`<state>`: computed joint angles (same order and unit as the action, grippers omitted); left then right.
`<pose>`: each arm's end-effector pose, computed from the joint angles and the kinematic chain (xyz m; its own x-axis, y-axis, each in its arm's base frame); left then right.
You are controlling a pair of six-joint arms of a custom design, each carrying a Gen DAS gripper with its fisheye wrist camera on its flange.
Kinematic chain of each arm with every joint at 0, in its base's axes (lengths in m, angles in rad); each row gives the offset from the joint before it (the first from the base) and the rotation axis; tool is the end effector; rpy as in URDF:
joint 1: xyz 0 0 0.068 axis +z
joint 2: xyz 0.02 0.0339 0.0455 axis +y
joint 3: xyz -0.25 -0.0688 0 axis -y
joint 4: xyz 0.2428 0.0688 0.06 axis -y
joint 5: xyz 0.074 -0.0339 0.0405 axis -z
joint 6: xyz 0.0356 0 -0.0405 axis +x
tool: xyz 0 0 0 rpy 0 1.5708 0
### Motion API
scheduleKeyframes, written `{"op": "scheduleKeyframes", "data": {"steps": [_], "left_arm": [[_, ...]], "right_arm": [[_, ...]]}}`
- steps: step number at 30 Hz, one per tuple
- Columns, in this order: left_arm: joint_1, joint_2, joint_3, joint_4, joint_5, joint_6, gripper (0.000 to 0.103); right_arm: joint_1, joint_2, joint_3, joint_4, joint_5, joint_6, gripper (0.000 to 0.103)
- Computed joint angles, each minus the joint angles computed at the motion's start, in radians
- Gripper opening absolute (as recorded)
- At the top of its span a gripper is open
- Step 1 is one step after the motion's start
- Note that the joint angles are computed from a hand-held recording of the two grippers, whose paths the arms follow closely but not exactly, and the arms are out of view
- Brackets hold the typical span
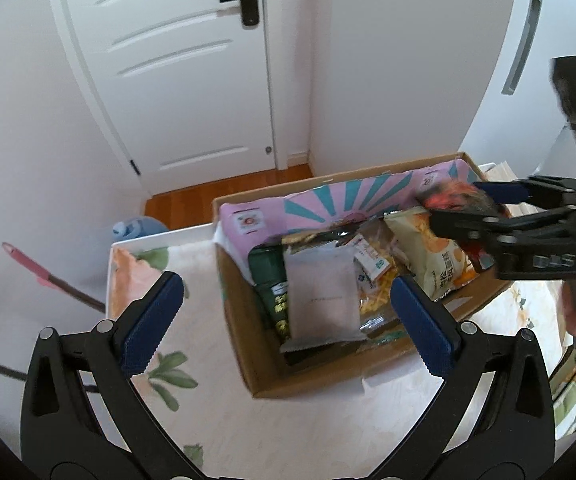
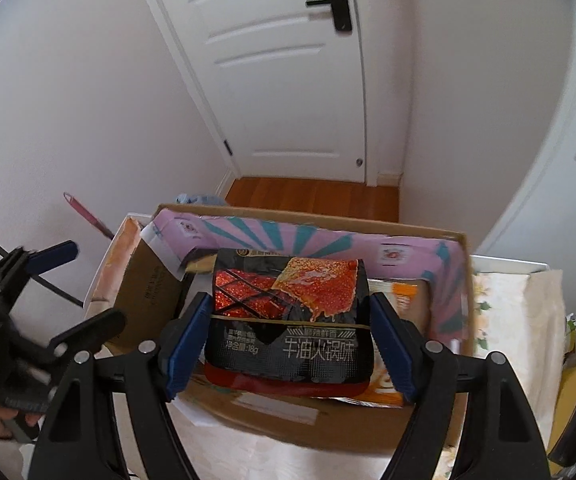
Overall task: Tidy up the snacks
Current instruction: 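Carry red packet and black-gold bar into the box and open both grippers, then withdraw both open tools up and away from the box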
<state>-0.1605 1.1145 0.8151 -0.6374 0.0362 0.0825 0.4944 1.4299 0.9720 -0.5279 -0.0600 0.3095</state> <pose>0.2214 -0.0371 0.2354 -0.7777 0.2093 -0.5928 0.2458 0.9691 0.0198 0.2540 0.1393 0.2162 -0.8522 -0.1140 -0.5107 -0.2554 0.9424 0.2158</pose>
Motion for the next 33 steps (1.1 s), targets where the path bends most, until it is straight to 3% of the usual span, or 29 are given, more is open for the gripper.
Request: {"op": "scheduleKeyframes", "data": {"steps": [2, 5, 13, 20, 25, 30, 33], "left_arm": [[0.012, -0.029, -0.007, -0.016, 0.001, -0.006, 0.103], [0.030, -0.075, -0.018, -0.043, 0.006, -0.018, 0.103], [0.017, -0.189, -0.022, -0.110, 0.000, -0.078, 0.103], [-0.083, -0.300, 0.052, -0.209, -0.085, -0.170, 0.103], [-0.227, -0.375, 0.138, -0.288, -0.220, -0.286, 0.103], [-0.484, -0.433, 0.210, -0.384, -0.472, -0.458, 0.103], [-0.637, -0.424, 0.252, -0.450, -0.623, -0.559, 0.103]], "right_arm": [[0.013, 0.039, 0.019, 0.012, 0.006, 0.012, 0.078], [0.017, 0.019, -0.009, 0.057, 0.003, 0.027, 0.094], [0.006, -0.135, -0.080, 0.027, 0.008, 0.059, 0.094], [0.044, -0.390, -0.092, -0.133, 0.115, 0.076, 0.094], [0.121, -0.557, -0.051, -0.275, 0.259, 0.105, 0.094], [0.250, -0.659, 0.023, -0.426, 0.438, 0.204, 0.094], [0.368, -0.694, 0.048, -0.491, 0.584, 0.268, 0.103]]}}
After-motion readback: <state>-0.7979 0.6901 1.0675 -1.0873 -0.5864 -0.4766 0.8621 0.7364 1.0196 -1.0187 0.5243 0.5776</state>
